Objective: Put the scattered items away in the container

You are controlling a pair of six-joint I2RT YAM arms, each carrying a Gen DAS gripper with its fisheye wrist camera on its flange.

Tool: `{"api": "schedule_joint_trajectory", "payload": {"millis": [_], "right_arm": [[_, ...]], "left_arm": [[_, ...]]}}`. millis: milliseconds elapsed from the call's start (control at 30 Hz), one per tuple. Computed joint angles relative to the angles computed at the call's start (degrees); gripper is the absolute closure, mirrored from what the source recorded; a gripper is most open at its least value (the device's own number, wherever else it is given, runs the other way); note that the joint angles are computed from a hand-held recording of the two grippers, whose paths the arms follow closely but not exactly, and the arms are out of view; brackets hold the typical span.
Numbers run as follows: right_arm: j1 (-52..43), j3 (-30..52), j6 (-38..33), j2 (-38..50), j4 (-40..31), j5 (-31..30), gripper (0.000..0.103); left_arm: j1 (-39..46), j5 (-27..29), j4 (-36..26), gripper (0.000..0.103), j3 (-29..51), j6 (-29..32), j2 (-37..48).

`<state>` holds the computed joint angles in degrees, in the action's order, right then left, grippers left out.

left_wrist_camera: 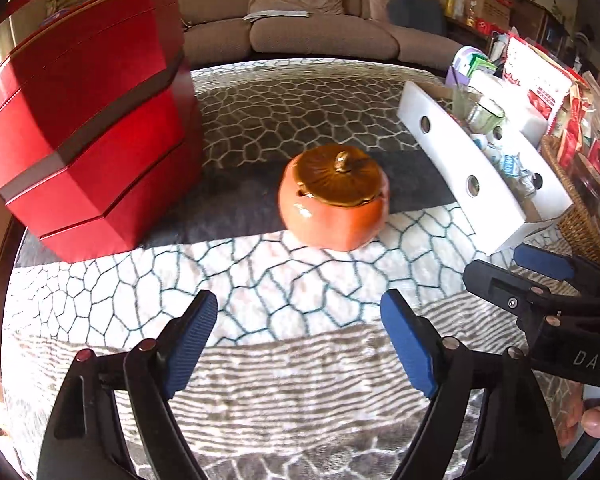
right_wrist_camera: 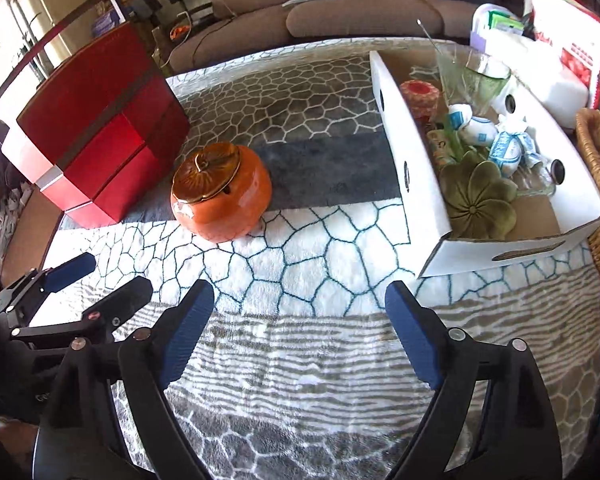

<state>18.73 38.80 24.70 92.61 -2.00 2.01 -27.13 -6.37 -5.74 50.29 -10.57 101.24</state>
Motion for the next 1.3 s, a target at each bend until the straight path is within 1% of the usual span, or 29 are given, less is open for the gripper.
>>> {"api": "schedule_joint_trajectory", "payload": {"millis": [33, 100, 200, 267, 300, 400, 433, 533, 767, 1300], "right_arm": [[1.5, -0.4, 1.0, 1.3, 1.5, 1.6, 0.007], [3.5, -0.8, 2.8, 4.3, 4.6, 3.8, 0.006], [5.9, -0.6, 4.2, 8.5, 7.9, 8.2, 0.005], [6.7, -0.3, 4.6, 11.2, 9.6, 9.9, 0.005], [7.0, 0.0, 4.8, 12.5, 10.0, 10.5, 0.005], [8.5, 0.6, 4.5, 15.0, 11.4, 13.9, 0.000], [8.9, 1.1, 4.4, 15.6, 10.9, 14.8, 0.000], [9.4, 2.4, 4.3, 16.6, 9.4, 16.3, 0.000], [9.2, 3.5, 4.3, 17.0, 8.2, 16.8, 0.000], [9.3, 3.7, 4.4, 17.1, 8.0, 16.7, 0.000]], "left_arm": [[1.1, -0.1, 1.5, 0.010, -1.3, 0.4, 0.0], [3.3, 0.3, 5.3, 0.004, -3.6, 0.8, 0.6], [5.7, 0.9, 9.7, 0.004, -5.5, 1.0, 3.1], [6.5, 1.3, 12.2, 0.004, -6.0, 1.3, 5.2], [6.9, 1.7, 13.2, 0.004, -6.0, 1.3, 6.1], [7.9, 2.8, 15.6, 0.004, -6.3, 1.1, 8.8], [8.0, 3.0, 16.3, 0.004, -6.4, 1.1, 9.6], [7.2, 1.1, 19.7, 0.001, -7.7, 2.4, 10.5], [6.9, -0.5, 20.9, 0.000, -7.8, 1.3, 11.1], [7.1, -0.1, 21.3, 0.000, -8.0, 1.3, 11.1]]}}
